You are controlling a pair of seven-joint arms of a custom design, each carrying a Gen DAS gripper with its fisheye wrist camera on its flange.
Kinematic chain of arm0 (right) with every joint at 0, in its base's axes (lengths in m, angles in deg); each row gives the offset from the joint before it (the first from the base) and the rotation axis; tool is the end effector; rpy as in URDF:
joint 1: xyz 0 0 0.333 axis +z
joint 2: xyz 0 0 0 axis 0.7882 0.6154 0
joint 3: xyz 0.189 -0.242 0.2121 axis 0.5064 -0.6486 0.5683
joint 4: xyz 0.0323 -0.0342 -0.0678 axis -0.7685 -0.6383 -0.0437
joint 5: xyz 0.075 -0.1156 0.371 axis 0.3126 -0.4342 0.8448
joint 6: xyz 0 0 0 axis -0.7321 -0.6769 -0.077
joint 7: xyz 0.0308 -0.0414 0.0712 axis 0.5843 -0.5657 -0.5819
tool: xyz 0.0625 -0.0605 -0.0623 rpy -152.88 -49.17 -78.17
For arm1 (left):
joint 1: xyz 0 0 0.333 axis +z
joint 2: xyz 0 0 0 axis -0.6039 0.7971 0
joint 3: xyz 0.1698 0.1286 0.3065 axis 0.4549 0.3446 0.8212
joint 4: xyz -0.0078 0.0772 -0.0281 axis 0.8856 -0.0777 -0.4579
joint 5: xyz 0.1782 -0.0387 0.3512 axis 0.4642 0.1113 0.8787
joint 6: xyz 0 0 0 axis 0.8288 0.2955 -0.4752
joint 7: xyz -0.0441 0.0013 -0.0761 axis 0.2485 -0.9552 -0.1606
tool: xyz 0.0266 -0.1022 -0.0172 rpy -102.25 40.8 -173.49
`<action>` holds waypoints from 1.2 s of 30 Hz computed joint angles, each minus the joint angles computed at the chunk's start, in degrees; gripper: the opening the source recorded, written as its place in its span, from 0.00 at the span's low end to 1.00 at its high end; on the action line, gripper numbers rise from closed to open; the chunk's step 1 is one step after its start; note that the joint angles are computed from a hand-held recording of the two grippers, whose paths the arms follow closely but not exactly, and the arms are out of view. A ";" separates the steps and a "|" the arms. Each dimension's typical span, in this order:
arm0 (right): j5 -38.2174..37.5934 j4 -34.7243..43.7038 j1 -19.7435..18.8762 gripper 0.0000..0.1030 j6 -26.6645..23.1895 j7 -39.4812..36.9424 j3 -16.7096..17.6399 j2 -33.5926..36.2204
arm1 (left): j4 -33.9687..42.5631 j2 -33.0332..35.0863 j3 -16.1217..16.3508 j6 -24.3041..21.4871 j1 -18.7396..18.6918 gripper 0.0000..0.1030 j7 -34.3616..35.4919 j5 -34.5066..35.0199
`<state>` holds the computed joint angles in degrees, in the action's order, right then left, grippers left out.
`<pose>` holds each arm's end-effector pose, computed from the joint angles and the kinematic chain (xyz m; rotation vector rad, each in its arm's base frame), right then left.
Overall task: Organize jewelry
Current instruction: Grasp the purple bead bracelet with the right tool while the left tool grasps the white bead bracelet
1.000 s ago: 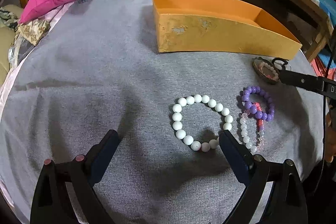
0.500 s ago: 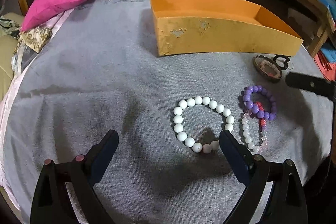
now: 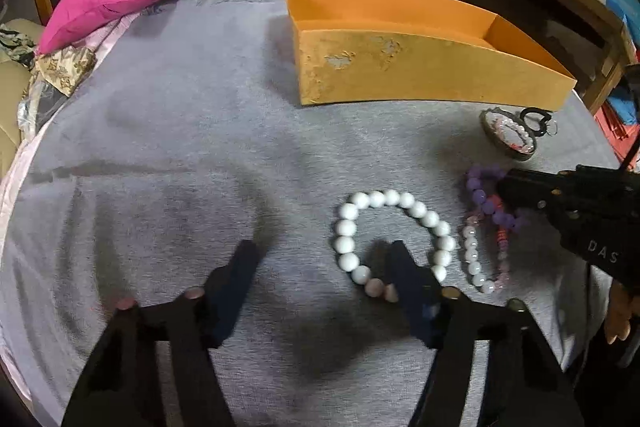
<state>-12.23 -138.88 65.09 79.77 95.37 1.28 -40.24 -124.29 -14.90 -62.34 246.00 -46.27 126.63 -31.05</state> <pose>0.6249 0.2013 0.4438 -1.8751 1.7736 -0.4279 0.6565 -0.1934 0.4282 -1.4670 2.3208 -0.7222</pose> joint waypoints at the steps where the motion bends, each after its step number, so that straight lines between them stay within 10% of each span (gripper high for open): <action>1: -1.55 -0.03 0.85 0.10 0.37 0.98 -0.97 -0.03 | -0.04 -0.05 -0.16 0.13 0.20 0.54 0.23 -0.23; 6: -0.97 -1.63 -0.30 0.10 2.61 1.22 -0.64 -1.05 | -0.27 -0.15 -0.34 1.01 0.70 0.23 1.03 -1.02; 12: 9.77 -5.20 -7.42 0.10 9.09 -5.06 5.61 -3.58 | 0.45 0.19 -0.20 1.12 0.68 0.11 0.42 -1.68; 24: 38.04 -8.86 -22.32 0.10 14.91 -23.72 19.57 -7.45 | 0.65 0.16 -1.56 5.42 1.06 0.09 0.72 -3.41; 36: 62.88 -9.01 -24.36 0.10 17.58 -42.26 21.38 -10.22 | 1.70 0.02 -6.71 7.81 3.61 0.09 7.40 -9.47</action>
